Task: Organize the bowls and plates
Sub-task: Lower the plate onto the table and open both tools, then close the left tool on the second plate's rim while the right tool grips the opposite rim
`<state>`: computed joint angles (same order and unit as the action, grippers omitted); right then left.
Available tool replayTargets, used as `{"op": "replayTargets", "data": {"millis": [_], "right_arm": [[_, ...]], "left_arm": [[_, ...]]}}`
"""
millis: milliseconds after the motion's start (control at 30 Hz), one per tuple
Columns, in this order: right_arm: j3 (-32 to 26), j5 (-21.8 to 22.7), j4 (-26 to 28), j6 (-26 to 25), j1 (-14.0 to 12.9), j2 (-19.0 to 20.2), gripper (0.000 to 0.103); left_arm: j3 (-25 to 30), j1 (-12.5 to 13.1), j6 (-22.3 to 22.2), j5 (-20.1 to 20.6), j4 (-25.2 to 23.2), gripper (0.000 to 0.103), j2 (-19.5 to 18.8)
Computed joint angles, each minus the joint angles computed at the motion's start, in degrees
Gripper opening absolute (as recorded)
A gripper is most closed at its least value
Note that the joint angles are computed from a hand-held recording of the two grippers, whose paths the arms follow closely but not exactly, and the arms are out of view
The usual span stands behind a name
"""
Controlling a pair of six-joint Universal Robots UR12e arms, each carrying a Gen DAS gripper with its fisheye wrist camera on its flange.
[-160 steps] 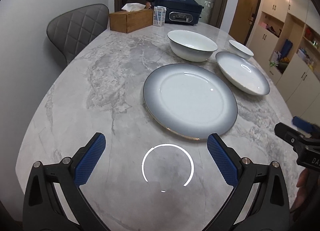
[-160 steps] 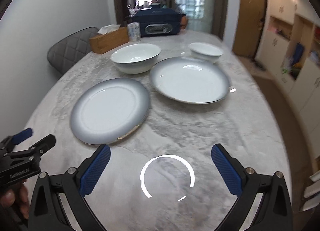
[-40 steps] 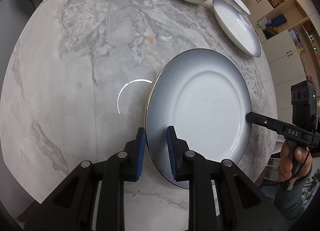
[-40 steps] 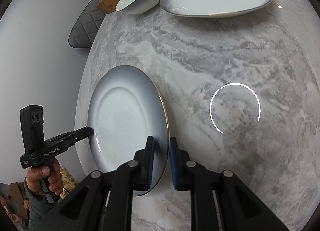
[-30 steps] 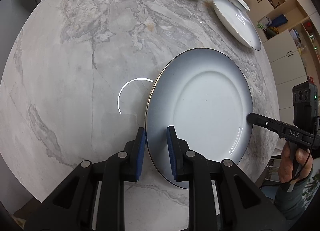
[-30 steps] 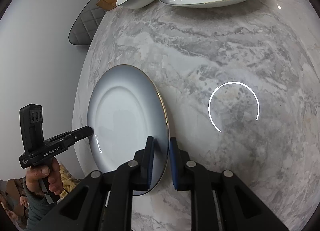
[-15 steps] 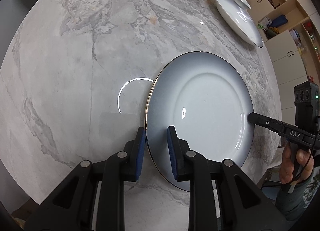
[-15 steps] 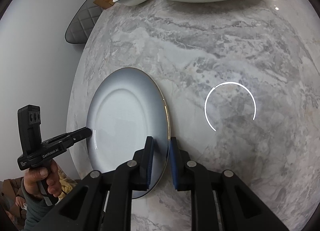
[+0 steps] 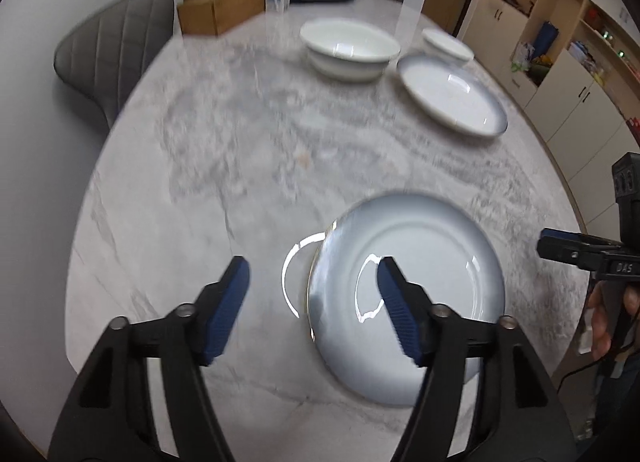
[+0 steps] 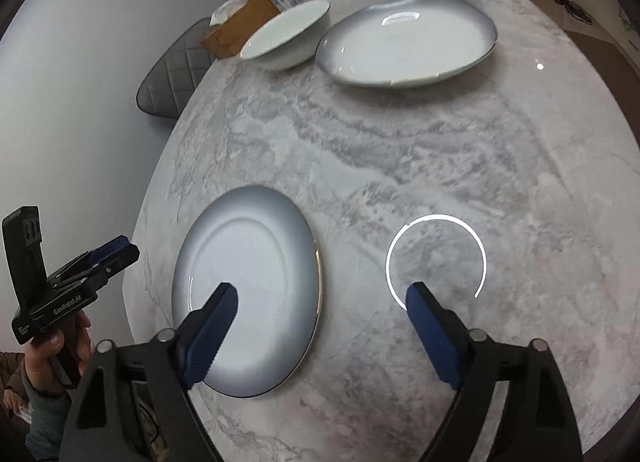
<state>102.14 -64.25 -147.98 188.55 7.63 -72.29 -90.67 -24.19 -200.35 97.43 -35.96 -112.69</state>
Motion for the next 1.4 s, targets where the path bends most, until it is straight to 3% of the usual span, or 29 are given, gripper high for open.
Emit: {"op": "replayTargets", "data": {"millis": [133, 233, 333, 433, 533, 733, 900, 1000, 1100, 1233, 1300, 1400], "right_arm": [[0.6, -3.6, -5.6, -0.2, -1.2, -0.9, 0.103], [0.1, -5.4, -7.8, 1.1, -2.2, -0.6, 0.103], [-0.9, -9.5, -11.1, 0.9, -2.7, 0.2, 0.103], [-2.7, -10.9, -13.4, 1.6, -3.4, 1.8, 0.103], [-4.9, -13.2, -14.3, 0.3, -3.8, 3.5, 0.103], [-10.6, -9.4, -9.4, -0.4, -5.7, 7.3, 0.103], [-13.9, -1.9, -8.3, 3.3, -8.4, 10.2, 0.103], [-15.7, 0.6, -7.3, 3.9, -9.2, 11.6, 0.103], [-18.5, 2.8, -2.0, 3.7, -9.6, 13.2, 0.103], [-21.6, 1.6, 2.5, 1.4, -9.2, 15.2, 0.103], [-22.9, 3.7, 4.5, 1.0, -9.5, 16.3, 0.100], [-24.7, 3.3, 7.1, 0.0, -9.3, 17.6, 0.099]], "left_arm": [[2.9, -0.5, 2.1, 2.2, 2.7, 0.085, -1.5], [5.7, -0.9, 1.6, 3.4, 4.8, 0.091, -3.1], [9.6, -1.2, 1.3, 4.8, 6.0, 0.103, -5.9], [14.8, -1.0, -0.6, 4.9, 4.7, 0.102, -9.4], [21.2, -1.2, -1.1, 8.1, 1.9, 0.102, -13.4], [33.6, -0.9, -2.3, 6.6, -5.9, 0.102, -20.8], [41.8, -0.6, -4.2, 5.0, -12.0, 0.102, -25.8], [44.8, -0.6, -4.5, 5.1, -15.0, 0.103, -27.7], [46.9, -0.6, -4.7, 5.0, -18.0, 0.103, -29.1], [48.3, -0.2, -5.2, 2.4, -19.7, 0.103, -30.5], [49.6, -0.3, -4.6, 2.6, -20.4, 0.103, -31.4], [51.4, -0.3, -4.4, 2.7, -21.5, 0.103, -32.6]]}}
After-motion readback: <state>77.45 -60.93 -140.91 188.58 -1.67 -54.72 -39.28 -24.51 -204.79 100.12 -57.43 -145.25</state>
